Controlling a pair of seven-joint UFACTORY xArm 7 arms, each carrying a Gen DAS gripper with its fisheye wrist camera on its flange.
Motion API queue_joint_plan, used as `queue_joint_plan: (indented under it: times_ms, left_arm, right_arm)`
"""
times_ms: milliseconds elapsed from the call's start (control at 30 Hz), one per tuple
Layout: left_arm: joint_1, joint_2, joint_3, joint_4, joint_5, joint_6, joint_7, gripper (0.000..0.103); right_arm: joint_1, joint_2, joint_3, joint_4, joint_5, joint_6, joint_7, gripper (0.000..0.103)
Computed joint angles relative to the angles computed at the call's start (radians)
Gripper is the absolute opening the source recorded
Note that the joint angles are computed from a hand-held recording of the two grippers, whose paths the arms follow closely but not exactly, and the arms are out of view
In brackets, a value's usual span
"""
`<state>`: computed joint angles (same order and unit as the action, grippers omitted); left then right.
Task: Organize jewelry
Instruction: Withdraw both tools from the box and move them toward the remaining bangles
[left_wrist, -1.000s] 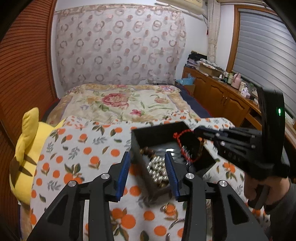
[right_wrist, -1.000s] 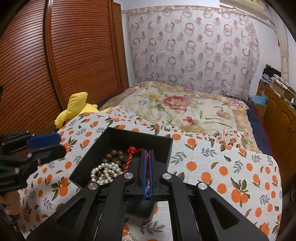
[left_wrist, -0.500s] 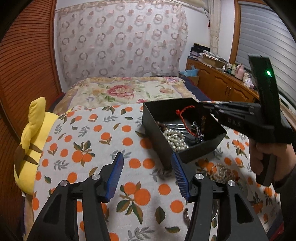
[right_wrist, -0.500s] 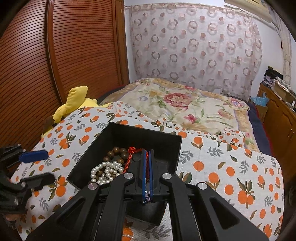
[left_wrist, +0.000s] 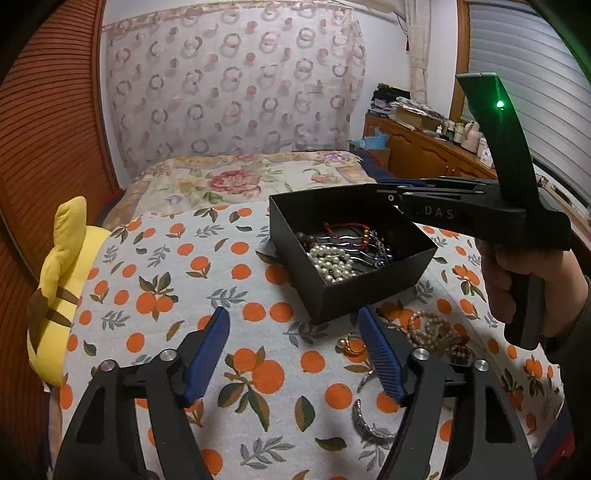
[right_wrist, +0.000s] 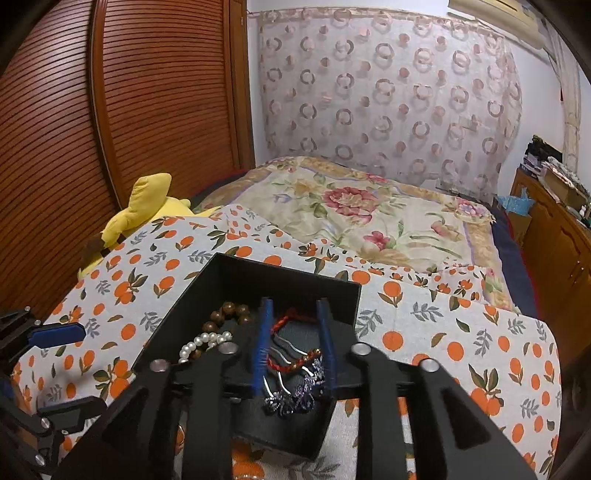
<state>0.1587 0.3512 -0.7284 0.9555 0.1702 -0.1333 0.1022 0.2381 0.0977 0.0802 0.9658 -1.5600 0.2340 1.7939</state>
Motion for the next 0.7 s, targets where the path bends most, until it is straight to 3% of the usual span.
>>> queue_joint_plan:
  times_ms: [200, 267, 400, 567, 700]
  left_arm:
    - [-0.001, -0.015, 0.006, -0.036, 0.028, -0.032, -0.017, 0.084]
    - [0.021, -0.016, -0.012, -0.047, 0.055, -0.035, -0.031, 0.090]
    - [0.056, -0.017, -0.040, -0.072, 0.106, -0.028, -0.058, 0.092]
    - [0.155, -0.003, -0.135, -0.101, 0.129, -0.001, -0.046, 0.095]
    - [0.181, -0.001, -0.163, -0.115, 0.123, 0.024, -0.021, 0.095]
  right_arm:
    - [0.000, -0.094, 0.019, -0.094, -0.060, 0.002, 0.064, 0.029]
    - [-0.001, -0.145, 0.030, -0.146, -0.085, -0.005, 0.090, 0.038]
    - [0.008, -0.225, 0.052, -0.232, -0.133, -0.006, 0.146, 0.045]
    - [0.032, -0.304, 0.069, -0.334, -0.121, -0.013, 0.164, 0.065]
    - [0.052, -0.337, 0.077, -0.395, -0.111, -0.029, 0.180, 0.070]
